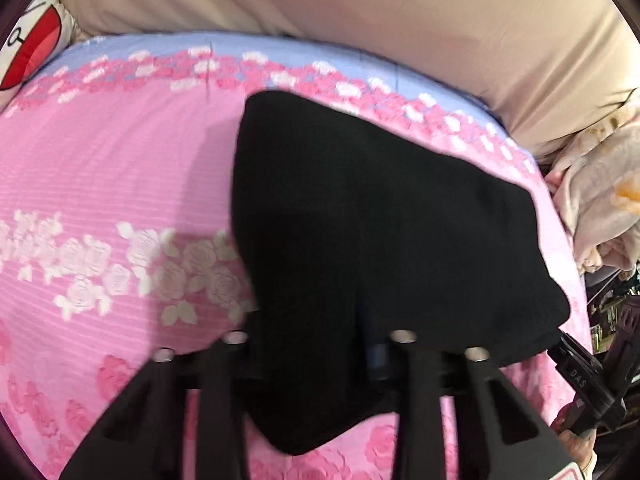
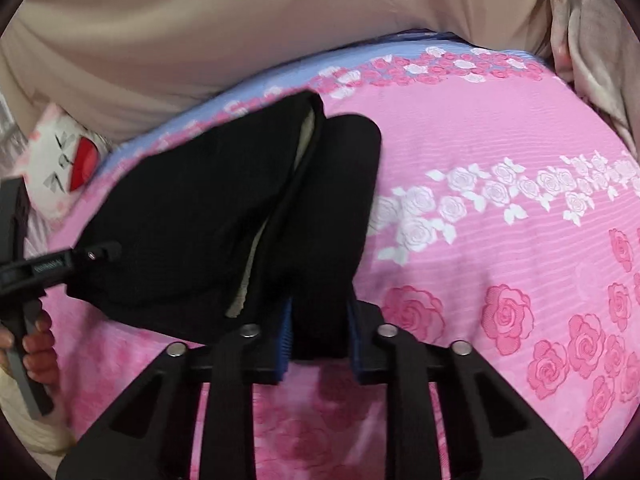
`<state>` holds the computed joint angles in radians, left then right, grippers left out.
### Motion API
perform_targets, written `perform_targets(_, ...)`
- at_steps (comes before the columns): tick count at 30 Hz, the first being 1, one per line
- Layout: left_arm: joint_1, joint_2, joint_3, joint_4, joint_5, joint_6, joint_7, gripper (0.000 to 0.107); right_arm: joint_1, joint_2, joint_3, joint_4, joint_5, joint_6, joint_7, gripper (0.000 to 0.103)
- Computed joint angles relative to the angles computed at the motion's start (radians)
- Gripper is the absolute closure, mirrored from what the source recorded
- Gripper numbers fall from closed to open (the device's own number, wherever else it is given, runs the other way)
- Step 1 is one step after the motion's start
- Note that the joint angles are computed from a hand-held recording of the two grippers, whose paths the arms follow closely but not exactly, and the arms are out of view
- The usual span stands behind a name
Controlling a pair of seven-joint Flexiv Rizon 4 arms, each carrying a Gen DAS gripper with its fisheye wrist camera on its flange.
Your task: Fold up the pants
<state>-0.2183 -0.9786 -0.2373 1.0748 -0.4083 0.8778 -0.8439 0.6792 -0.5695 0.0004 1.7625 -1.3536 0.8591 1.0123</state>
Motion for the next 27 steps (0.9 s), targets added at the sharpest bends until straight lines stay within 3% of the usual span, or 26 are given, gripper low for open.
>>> perform_targets(3,0.041,0.048,-0.024,0.053,-0.027,-0.026,0.036,0.089,0.019,0.062,0.010,0.050,-0.068,-0.028,0.080,0.089)
perform_targets(5,0.079,0.104,-0.030,0.121,-0.048,-0.077,0.063,0.089,0.035,0.087,0.048,0.066,-0.035,-0.083,0.057,0.090)
perform_targets(6,0.095,0.134,-0.031,0.169,-0.058,-0.076,0.083,0.089,0.043,0.089,0.066,0.066,0.007,-0.114,0.027,0.096)
perform_targets(10,0.098,0.212,-0.003,0.350,-0.053,0.047,0.158,0.082,0.059,0.060,0.112,0.086,0.166,-0.125,0.004,0.096)
perform_targets(11,0.086,0.209,0.011,0.364,-0.042,0.089,0.153,0.071,0.069,0.057,0.113,0.095,0.202,-0.140,0.024,0.096)
perform_targets(12,0.087,0.210,0.014,0.378,-0.046,0.120,0.140,0.068,0.083,0.069,0.104,0.120,0.199,-0.150,0.084,0.096)
perform_targets(14,0.116,0.226,-0.010,0.380,-0.083,0.087,0.124,0.068,0.103,0.101,0.083,0.151,0.129,-0.176,0.185,0.094)
perform_targets(15,0.143,0.240,-0.044,0.395,-0.088,0.112,0.125,0.068,0.108,0.119,0.079,0.151,0.097,-0.206,0.191,0.091)
perform_targets(16,0.153,0.265,-0.071,0.434,-0.158,0.202,0.180,0.068,0.100,0.128,0.078,0.135,0.074,-0.225,0.141,0.090)
perform_targets(17,0.165,0.279,-0.103,0.462,-0.191,0.292,0.219,0.059,0.084,0.133,0.082,0.125,0.065,-0.223,0.091,0.084)
perform_targets(18,0.178,0.287,-0.142,0.486,-0.222,0.388,0.264,0.040,0.064,0.128,0.082,0.096,0.065,-0.220,-0.016,0.067)
perform_targets(19,0.198,0.288,-0.196,0.505,-0.254,0.492,0.308,0.032,0.049,0.114,0.079,0.064,0.069,-0.215,-0.099,0.052)
perform_targets(20,0.205,0.283,-0.221,0.506,-0.261,0.551,0.316,0.030,0.037,0.095,0.070,0.037,0.070,-0.212,-0.161,0.025)
perform_targets(21,0.201,0.276,-0.218,0.493,-0.248,0.562,0.304,0.030,0.023,0.082,0.064,0.024,0.083,-0.205,-0.195,0.025)
perform_targets(23,0.157,0.251,-0.157,0.447,-0.201,0.563,0.243,0.030,-0.038,0.059,0.051,0.029,0.091,-0.081,-0.204,0.027)
perform_targets(25,0.093,0.207,-0.038,0.357,-0.129,0.463,0.121,0.030,-0.111,0.020,0.026,0.042,0.000,0.136,-0.074,0.041)
perform_targets(26,0.078,0.195,-0.002,0.330,-0.123,0.405,0.089,0.030,-0.136,-0.008,-0.003,0.033,-0.124,0.255,0.063,0.062)
perform_targets(27,0.085,0.186,0.003,0.313,-0.111,0.348,0.066,0.030,-0.134,-0.008,-0.035,0.037,-0.195,0.308,0.135,0.070)
